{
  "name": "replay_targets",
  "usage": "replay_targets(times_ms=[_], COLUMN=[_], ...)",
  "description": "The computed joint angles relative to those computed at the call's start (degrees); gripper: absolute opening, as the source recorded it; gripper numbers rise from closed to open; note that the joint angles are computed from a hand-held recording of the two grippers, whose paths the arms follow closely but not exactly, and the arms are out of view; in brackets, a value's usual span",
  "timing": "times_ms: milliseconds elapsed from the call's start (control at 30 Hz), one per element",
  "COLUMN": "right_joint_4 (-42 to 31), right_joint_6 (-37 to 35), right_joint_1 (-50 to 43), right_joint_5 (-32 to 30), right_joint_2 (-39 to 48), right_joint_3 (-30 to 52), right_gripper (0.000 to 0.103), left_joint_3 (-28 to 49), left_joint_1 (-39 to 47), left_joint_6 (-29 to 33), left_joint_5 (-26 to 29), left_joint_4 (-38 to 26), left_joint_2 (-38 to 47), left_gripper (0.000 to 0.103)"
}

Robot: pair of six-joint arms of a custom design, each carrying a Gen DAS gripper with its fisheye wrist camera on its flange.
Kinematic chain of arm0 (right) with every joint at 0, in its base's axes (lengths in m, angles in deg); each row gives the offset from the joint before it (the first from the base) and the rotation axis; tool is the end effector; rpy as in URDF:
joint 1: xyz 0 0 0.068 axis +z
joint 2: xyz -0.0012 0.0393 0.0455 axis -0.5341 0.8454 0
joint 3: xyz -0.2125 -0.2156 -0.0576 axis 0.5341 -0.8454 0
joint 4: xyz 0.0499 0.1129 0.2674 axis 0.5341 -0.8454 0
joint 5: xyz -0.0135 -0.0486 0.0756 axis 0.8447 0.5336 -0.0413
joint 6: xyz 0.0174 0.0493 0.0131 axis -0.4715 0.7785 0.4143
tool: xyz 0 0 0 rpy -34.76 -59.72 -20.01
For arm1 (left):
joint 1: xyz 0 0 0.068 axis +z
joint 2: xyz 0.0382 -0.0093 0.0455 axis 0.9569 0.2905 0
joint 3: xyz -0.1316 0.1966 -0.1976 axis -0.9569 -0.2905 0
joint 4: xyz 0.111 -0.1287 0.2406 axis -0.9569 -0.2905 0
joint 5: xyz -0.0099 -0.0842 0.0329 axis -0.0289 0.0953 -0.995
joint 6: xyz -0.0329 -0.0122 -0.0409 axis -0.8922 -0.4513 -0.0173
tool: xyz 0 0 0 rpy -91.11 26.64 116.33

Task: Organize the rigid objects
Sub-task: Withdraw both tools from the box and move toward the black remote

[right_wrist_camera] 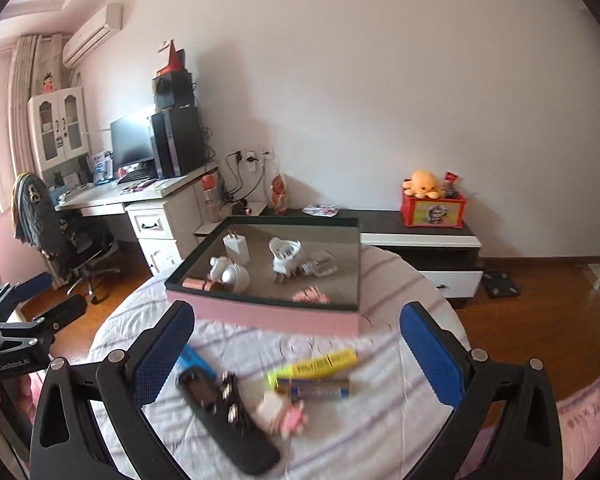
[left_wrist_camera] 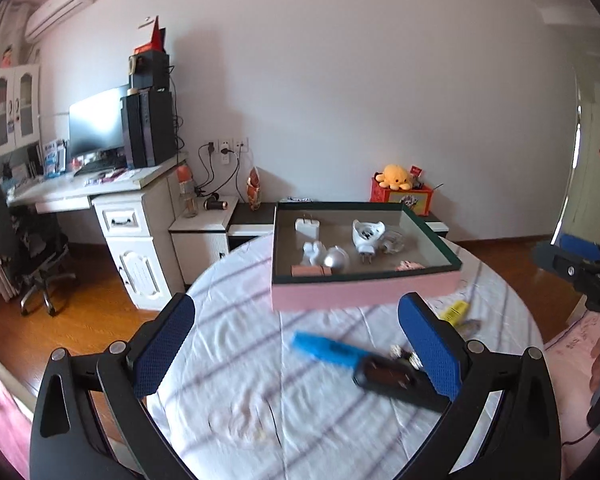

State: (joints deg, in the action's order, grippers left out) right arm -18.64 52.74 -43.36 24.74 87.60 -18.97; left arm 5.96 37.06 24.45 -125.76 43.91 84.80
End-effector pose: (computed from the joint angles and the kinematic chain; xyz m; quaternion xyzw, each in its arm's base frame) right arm 0.2568 -0.0266 0.1696 -0.2292 0.8236 0.1840 0.4850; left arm 0.1312 -0.0641 0.1507 -0.1420 0.8409 0.0717 0.5173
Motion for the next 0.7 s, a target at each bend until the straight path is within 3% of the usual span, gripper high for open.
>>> replay_targets(times_ms=[133, 267, 500, 700], right_joint_4=[-3.40, -5.19, -4.47, -0.78], right_joint_6=[-2.45, -4.91, -7.50, -7.25], right_joint_1=[-5.82, -8.53, -10.04, -7.61], right_joint_5=[-4.00, -4.68, -3.46, 0.40], right_joint_2=[-3.10, -3.79, 0.17, 6.26], right_joint_3=[-2.70, -3.40, -3.81, -3.55], right_gripper=[0.103, 0.103, 0.103, 0.103], left_joint_3=[-0.27, 1.02, 1.50, 0.78], left_joint_1=[-4.98, -8.95, -11.24, -7.55], left_joint_6=[-5.46, -10.20, -12.03, -9.52], left_joint_5=[0.00, -3.31, -3.65, 0.14], left_joint_4=[-5.55, -7.93, -7.71, -2.36], left_joint_2=[-2.37, 1.39, 4.48, 9.85], left_gripper=[0.103, 0.103, 0.103, 0.103])
